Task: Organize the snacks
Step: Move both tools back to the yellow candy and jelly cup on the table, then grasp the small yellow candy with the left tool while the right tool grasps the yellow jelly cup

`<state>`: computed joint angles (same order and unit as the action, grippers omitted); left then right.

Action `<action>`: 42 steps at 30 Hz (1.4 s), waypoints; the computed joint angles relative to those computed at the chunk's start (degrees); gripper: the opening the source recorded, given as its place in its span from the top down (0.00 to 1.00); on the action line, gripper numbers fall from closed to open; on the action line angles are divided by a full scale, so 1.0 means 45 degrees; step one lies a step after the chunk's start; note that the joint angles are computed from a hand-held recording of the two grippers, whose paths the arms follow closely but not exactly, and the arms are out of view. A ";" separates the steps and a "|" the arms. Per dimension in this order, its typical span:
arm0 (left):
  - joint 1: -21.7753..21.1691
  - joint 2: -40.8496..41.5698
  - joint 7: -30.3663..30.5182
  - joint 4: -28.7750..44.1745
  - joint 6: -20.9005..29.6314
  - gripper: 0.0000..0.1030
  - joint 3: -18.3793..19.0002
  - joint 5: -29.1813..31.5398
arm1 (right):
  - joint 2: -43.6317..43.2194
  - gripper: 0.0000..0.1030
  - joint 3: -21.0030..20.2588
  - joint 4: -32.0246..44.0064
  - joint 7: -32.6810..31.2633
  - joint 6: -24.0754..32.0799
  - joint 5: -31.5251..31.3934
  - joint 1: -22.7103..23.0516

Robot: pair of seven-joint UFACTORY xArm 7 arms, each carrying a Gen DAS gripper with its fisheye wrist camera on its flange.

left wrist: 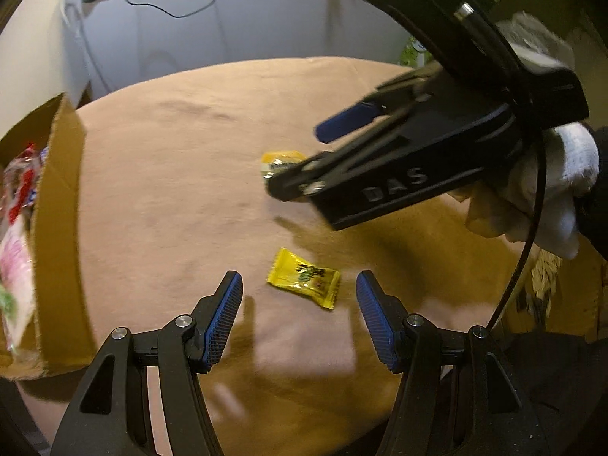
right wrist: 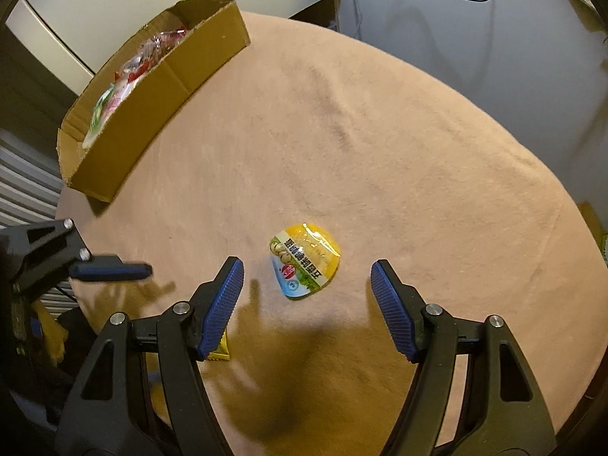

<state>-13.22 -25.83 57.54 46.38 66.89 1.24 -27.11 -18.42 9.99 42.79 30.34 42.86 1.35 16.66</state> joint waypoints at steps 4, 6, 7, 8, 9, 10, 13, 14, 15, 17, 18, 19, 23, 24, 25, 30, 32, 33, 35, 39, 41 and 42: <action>-0.0169 0.0002 0.0048 -0.0366 -0.0743 0.40 -0.0342 0.0178 | 0.0393 0.30 0.0079 0.0115 0.0129 -0.0115 -0.0233 -0.0052; -0.0315 -0.0049 0.0084 -0.0548 -0.1063 0.41 -0.0430 0.0202 | 0.0581 0.30 0.0069 0.0220 0.0170 -0.0133 -0.0358 -0.0080; -0.0402 -0.0097 0.0086 -0.0655 -0.1205 0.41 -0.0476 0.0199 | 0.0640 0.30 0.0052 0.0242 0.0162 -0.0158 -0.0363 -0.0072; -0.0492 -0.0158 0.0135 -0.0765 -0.1327 0.41 -0.0500 0.0202 | 0.0705 0.32 0.0020 0.0253 0.0111 -0.0201 -0.0315 -0.0048; -0.0578 -0.0164 0.0265 -0.0871 -0.1531 0.41 -0.0514 0.0234 | 0.0766 0.33 0.0016 0.0281 0.0101 -0.0191 -0.0322 -0.0039; -0.0647 -0.0141 0.0400 -0.0972 -0.1772 0.41 -0.0538 0.0303 | 0.0816 0.35 -0.0001 0.0312 0.0057 -0.0175 -0.0312 -0.0026; -0.0847 -0.0260 0.0465 -0.1353 -0.2435 0.49 -0.0692 0.0467 | 0.1086 0.42 0.0082 0.0431 0.0095 -0.0052 -0.0569 -0.0022; -0.0902 -0.0324 0.0387 -0.1482 -0.2597 0.53 -0.0734 0.0524 | 0.1142 0.45 0.0128 0.0483 0.0157 -0.0017 -0.0759 -0.0035; -0.0981 -0.0459 0.0371 -0.1730 -0.2826 0.56 -0.0740 0.0504 | 0.1151 0.47 0.0144 0.0505 0.0184 0.0035 -0.0870 -0.0030; -0.1159 -0.0483 0.0411 -0.1867 -0.3200 0.63 -0.0673 0.0403 | 0.1126 0.58 0.0159 0.0515 0.0264 0.0131 -0.1065 -0.0037; -0.1212 -0.0452 0.0383 -0.1868 -0.3300 0.65 -0.0626 0.0369 | 0.1089 0.59 0.0165 0.0509 0.0325 0.0209 -0.1179 -0.0056; -0.1242 -0.0416 0.0337 -0.1827 -0.3292 0.67 -0.0558 0.0339 | 0.1025 0.59 0.0124 0.0456 0.0300 0.0206 -0.1144 -0.0047; -0.1203 -0.0083 0.0073 -0.1539 -0.3218 0.77 -0.0356 0.0169 | 0.0724 0.61 0.0067 0.0121 0.0418 0.0014 -0.1031 -0.0067; -0.1169 0.0015 -0.0032 -0.1437 -0.3131 0.85 -0.0318 0.0107 | 0.0591 0.61 0.0067 0.0031 0.0458 0.0012 -0.0980 -0.0059; -0.1114 0.0095 -0.0153 -0.1369 -0.3121 0.88 -0.0316 0.0081 | 0.0532 0.62 0.0060 -0.0018 0.0482 -0.0019 -0.0941 -0.0065; -0.0984 0.0348 0.0005 -0.1218 -0.2852 0.90 -0.0178 -0.0235 | 0.0249 0.62 -0.0022 -0.0290 0.0419 -0.0151 -0.0743 -0.0108; -0.0869 0.0605 0.0164 -0.1035 -0.2708 0.90 -0.0028 -0.0341 | 0.0070 0.63 -0.0059 -0.0407 0.0345 -0.0113 -0.0698 -0.0149; -0.0775 0.0786 0.0182 -0.0845 -0.2539 0.90 0.0038 -0.0395 | 0.0031 0.63 -0.0059 -0.0429 0.0346 -0.0120 -0.0681 -0.0172; -0.0497 0.1304 0.0306 -0.0380 -0.2162 0.92 0.0267 -0.0529 | 0.0308 0.63 -0.0069 -0.0342 0.0359 -0.0370 -0.0708 -0.0255; 0.0027 0.2083 0.0363 0.0325 -0.1684 0.92 0.0265 -0.0926 | 0.0076 0.63 -0.0055 -0.0543 0.0462 -0.0445 -0.0595 -0.0255; 0.0243 0.1983 0.0236 0.0355 -0.1382 0.92 0.0158 -0.1085 | 0.0055 0.63 -0.0031 -0.0583 0.0518 -0.0485 -0.0561 -0.0254; 0.0364 0.2148 0.0367 0.0512 -0.1187 0.92 0.0249 -0.1150 | 0.0056 0.63 -0.0031 -0.0591 0.0526 -0.0510 -0.0552 -0.0254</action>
